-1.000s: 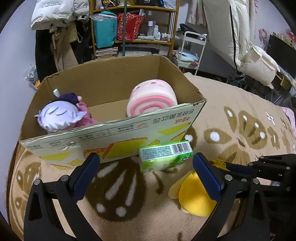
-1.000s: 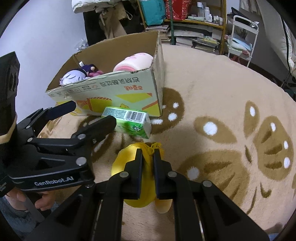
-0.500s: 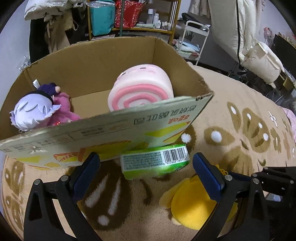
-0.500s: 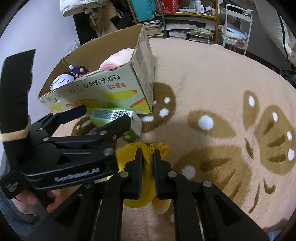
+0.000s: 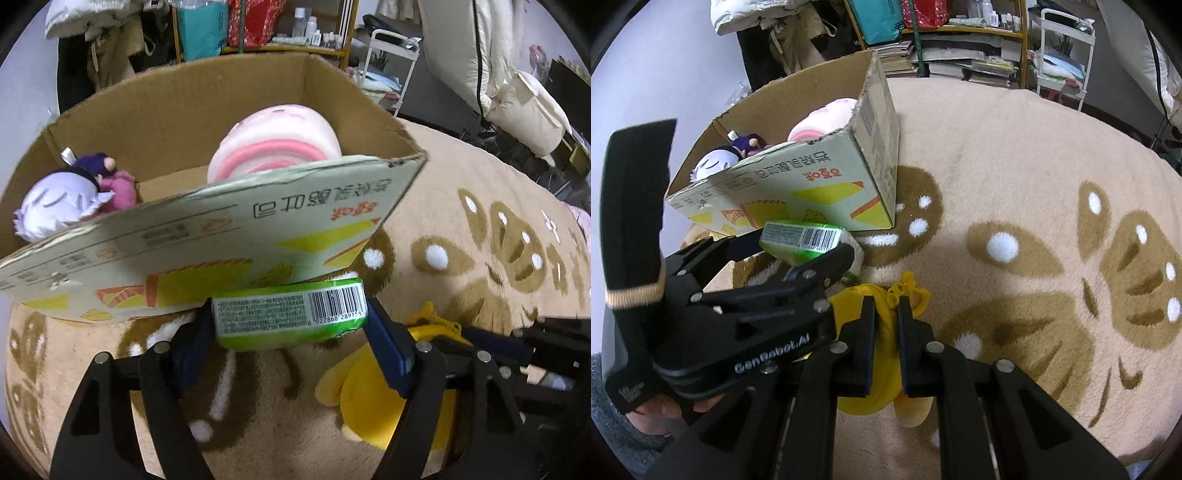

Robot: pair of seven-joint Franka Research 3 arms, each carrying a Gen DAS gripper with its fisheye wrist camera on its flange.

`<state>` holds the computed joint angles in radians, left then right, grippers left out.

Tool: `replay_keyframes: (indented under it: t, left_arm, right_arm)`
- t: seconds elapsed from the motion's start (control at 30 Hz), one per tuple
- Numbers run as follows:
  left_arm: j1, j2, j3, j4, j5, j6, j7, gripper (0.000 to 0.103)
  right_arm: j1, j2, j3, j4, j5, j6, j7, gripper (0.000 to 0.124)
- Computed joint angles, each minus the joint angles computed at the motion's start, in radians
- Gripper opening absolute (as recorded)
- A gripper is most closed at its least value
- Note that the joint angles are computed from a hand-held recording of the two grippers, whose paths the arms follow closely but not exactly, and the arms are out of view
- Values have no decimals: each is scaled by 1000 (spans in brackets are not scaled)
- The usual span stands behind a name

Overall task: Organize soft objects
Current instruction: 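Lift the juice box over the box with the left tool while the right tool carries the yellow plush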

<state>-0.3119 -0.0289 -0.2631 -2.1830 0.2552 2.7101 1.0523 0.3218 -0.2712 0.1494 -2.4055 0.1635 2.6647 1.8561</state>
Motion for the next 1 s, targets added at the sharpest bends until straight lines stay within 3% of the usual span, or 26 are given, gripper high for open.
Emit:
replay_keyframes:
  t: [0.07, 0.3, 0.73, 1.0]
  left_arm:
    - [8, -33, -4, -26, 116, 16, -90, 76]
    - [38, -145, -11, -99, 188, 30, -190, 76]
    - [174, -400, -62, -198, 395, 48, -391, 76]
    - [293, -474, -139, -184, 578, 25, -545, 76]
  right_arm:
    - [-1, -10, 5, -7, -11, 10, 2, 12]
    - [6, -63, 11, -55, -4, 119, -11, 12]
    - [-33, -123, 71, -67, -70, 315, 13, 11]
    - [-140, -100, 165, -7, -124, 423, 32, 11]
